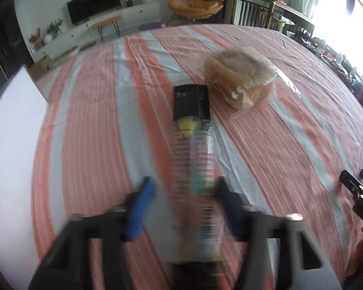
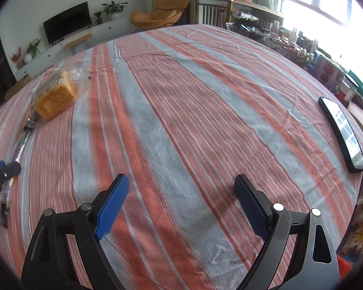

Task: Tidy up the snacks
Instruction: 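Grasp the long clear tube snack with the left tool while the right tool grasps the bun packet, then carry both held snacks over the white box and open both tools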

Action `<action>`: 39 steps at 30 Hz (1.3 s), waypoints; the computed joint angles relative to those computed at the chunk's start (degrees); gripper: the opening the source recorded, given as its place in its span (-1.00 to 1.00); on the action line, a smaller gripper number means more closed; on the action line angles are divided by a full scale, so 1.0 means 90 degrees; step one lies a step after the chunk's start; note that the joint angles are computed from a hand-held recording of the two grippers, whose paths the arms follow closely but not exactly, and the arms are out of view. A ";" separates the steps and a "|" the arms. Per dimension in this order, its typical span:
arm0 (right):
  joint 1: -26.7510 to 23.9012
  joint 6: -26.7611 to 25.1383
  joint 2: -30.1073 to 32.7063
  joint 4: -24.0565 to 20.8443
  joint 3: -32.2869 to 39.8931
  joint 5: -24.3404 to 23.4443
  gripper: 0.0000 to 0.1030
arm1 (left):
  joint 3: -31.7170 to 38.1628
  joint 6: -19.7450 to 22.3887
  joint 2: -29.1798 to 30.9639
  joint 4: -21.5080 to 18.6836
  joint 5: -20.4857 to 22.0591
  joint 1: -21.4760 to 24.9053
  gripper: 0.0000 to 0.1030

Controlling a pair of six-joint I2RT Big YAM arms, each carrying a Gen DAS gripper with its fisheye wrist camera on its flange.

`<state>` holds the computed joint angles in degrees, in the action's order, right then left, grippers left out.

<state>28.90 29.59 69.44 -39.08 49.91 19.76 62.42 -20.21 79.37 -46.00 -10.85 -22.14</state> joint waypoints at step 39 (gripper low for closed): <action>0.0330 -0.0600 0.0871 -0.0325 0.2341 -0.3479 -0.84 | -0.1408 -0.1198 -0.4200 -0.0088 0.0328 -0.0488 -0.61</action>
<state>31.87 24.20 77.28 -42.00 70.99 -11.55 49.75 -30.99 41.57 -46.79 -7.90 -26.53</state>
